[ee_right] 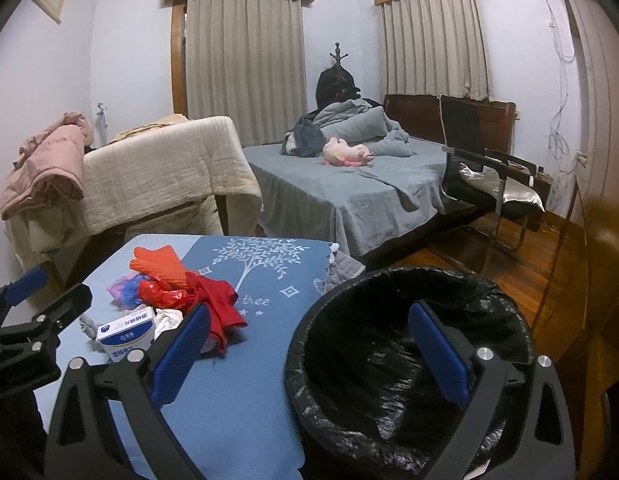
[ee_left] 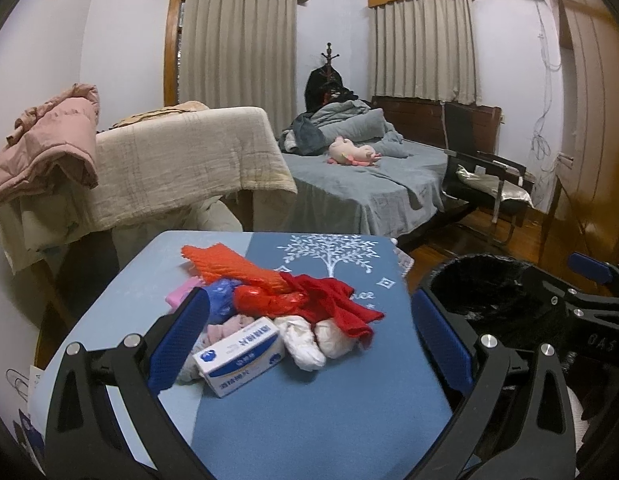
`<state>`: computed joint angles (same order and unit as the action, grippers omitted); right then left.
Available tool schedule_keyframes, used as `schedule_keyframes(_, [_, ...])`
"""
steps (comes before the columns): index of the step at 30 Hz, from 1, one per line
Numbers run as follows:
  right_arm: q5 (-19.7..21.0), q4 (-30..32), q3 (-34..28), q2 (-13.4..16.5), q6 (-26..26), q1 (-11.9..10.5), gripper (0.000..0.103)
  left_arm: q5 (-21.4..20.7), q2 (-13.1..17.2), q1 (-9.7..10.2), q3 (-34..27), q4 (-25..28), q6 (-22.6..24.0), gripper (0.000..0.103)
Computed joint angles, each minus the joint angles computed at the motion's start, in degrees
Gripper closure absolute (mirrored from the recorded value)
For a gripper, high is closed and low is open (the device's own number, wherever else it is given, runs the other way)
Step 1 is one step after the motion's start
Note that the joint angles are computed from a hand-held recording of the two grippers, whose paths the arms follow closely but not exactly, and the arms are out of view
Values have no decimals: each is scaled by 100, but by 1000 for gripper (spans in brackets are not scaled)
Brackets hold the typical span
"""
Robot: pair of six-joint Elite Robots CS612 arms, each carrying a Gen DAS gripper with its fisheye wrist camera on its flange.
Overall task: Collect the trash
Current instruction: 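Grasp the red cloth with the right tool while the left tool grasps the red plastic bag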
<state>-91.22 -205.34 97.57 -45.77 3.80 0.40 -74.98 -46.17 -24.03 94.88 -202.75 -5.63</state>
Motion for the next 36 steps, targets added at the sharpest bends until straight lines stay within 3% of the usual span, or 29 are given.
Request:
schedule_keyframes(8, [192, 199, -480, 273, -85, 97, 6, 485, 192, 152, -225, -50, 23, 5])
schedule_keyframes(14, [418, 546, -991, 563, -180, 178, 13, 651, 351, 321, -473, 109, 5, 5])
schedule_keyframes(21, [575, 1300, -1601, 915, -359, 240, 31, 459, 548, 473, -789, 434, -130, 5])
schedule_keyframes(36, [1240, 2627, -2371, 1371, -686, 213, 67, 221, 885, 574, -1263, 929, -149, 11])
